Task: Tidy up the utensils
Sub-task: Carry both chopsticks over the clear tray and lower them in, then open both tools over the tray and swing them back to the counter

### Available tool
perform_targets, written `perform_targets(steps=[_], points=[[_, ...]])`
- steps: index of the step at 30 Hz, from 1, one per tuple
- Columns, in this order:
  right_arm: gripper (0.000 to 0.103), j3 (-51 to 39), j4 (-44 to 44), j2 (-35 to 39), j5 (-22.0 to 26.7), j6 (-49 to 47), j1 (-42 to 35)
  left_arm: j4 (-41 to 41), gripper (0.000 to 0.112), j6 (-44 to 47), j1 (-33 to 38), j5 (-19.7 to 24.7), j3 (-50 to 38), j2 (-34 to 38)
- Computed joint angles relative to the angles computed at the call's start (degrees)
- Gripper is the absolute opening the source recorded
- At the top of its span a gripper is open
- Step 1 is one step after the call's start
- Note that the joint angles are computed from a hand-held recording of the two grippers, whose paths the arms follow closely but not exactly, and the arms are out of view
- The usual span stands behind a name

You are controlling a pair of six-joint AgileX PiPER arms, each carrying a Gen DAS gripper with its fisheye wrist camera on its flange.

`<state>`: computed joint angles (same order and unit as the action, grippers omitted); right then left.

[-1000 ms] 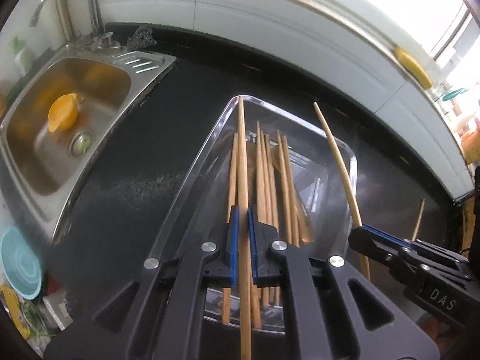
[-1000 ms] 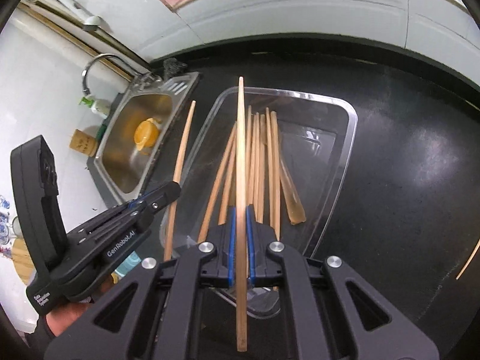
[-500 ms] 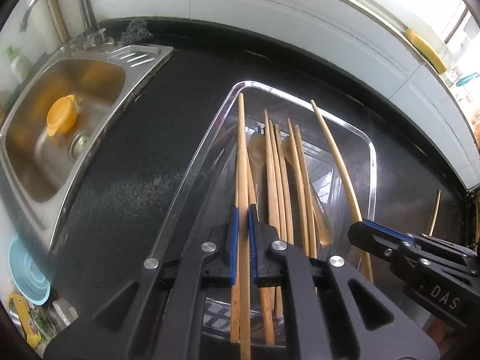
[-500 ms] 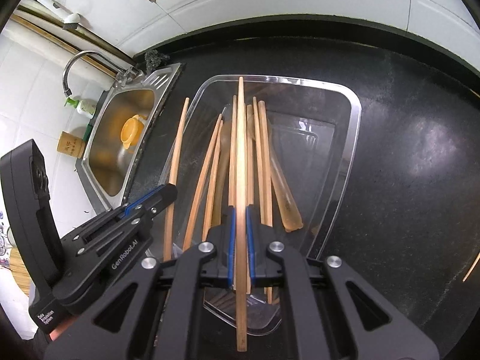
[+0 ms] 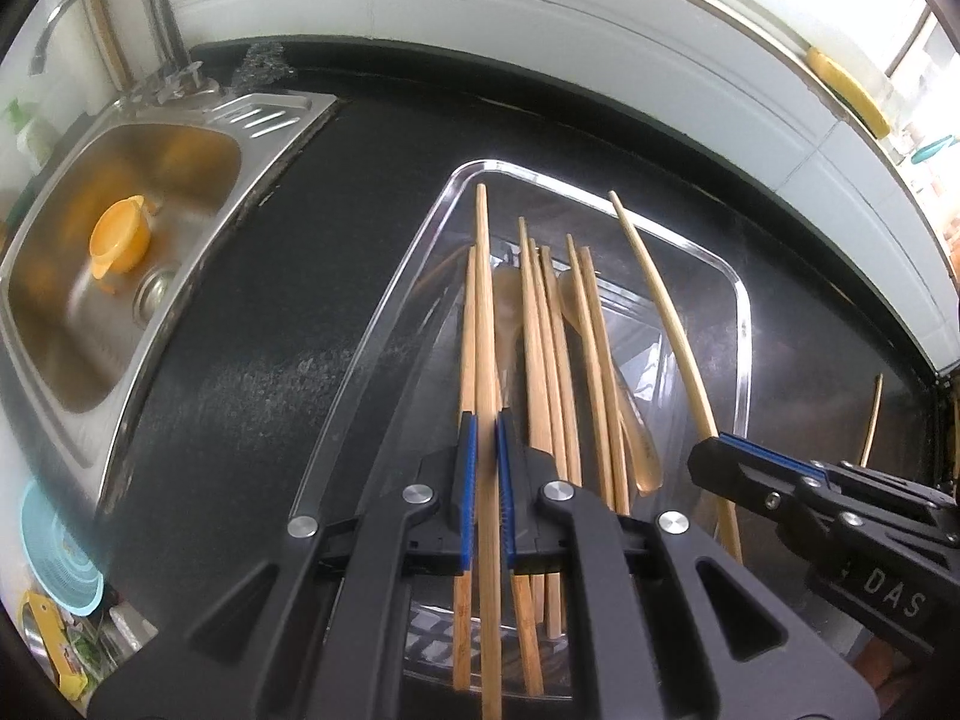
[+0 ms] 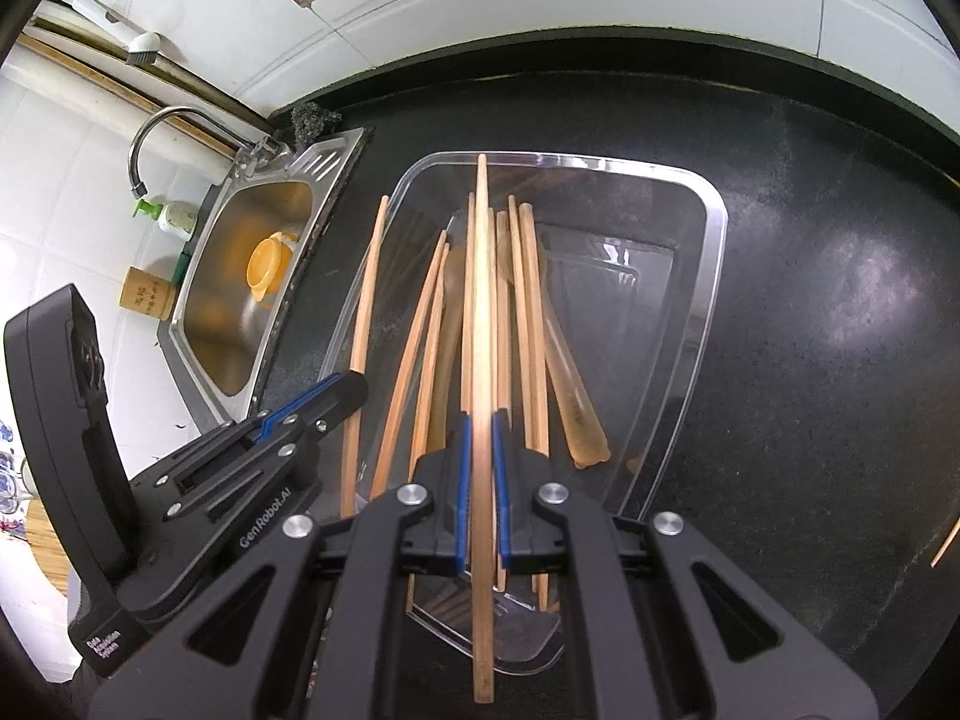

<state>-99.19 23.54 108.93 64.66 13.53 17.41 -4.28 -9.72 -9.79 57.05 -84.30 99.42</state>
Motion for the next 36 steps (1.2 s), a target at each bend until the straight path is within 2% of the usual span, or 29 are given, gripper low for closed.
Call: perform_targets(steps=[1, 2, 3, 4, 5, 6, 11, 17, 24, 29, 32, 36], points=[[0.009, 0.1, 0.59, -0.15, 0.02, -0.2, -0.39, -0.02, 0.012, 0.19, 0.12, 0.5, -0.54, 0.26], [0.011, 0.46, 1.04, -0.76, -0.3, -0.15, -1.29, 0.07, 0.022, -0.02, 0.23, 0.76, -0.78, 0.33], [0.031, 1.0, 0.93, -1.55, -0.91, 0.01, -1.86, 0.21, 0.062, -0.41, 0.7, 0.96, -0.97, 0.12], [0.065, 1.77, 1.01, -2.69, -1.71, -0.05, -2.81, 0.89, 0.092, -1.54, 1.1, -0.19, -0.27, -0.88], [0.077, 3.23, 1.18, -4.48, -3.03, -0.3, -4.03, 1.74, 0.093, -2.61, 1.41, -1.94, 0.96, -2.31], [0.08, 4.08, 1.28, -5.49, -3.77, -0.46, -4.76, 1.75, 0.093, -2.35, 1.89, -2.6, 1.44, -3.28], [0.08, 8.12, 2.22, -10.58, -2.71, -3.43, -9.82, -2.27, 0.096, 0.27, 3.9, -1.42, 2.24, -4.64], [0.081, 16.98, 2.37, -18.86, -2.45, -7.67, -16.65, 1.02, 0.096, -3.2, -1.12, -2.27, 4.91, -6.5], [0.085, 29.3, -0.84, -30.37, -0.45, -17.2, -31.08, 4.68, 0.096, -11.22, -13.97, -1.99, 5.35, -7.3], [0.086, 38.47, 0.0, -35.97, 3.9, -28.24, -49.53, 8.23, 0.096, -15.8, -27.01, -2.01, 3.33, -4.21], [0.086, 42.73, -4.6, -36.83, 4.99, -34.55, -57.56, 9.83, 0.096, -16.22, -35.33, -2.15, 1.09, -0.45], [0.086, 48.33, -10.05, -36.5, 4.06, -43.87, -71.03, 11.44, 0.096, -15.72, -42.87, -1.54, -2.69, 5.69]])
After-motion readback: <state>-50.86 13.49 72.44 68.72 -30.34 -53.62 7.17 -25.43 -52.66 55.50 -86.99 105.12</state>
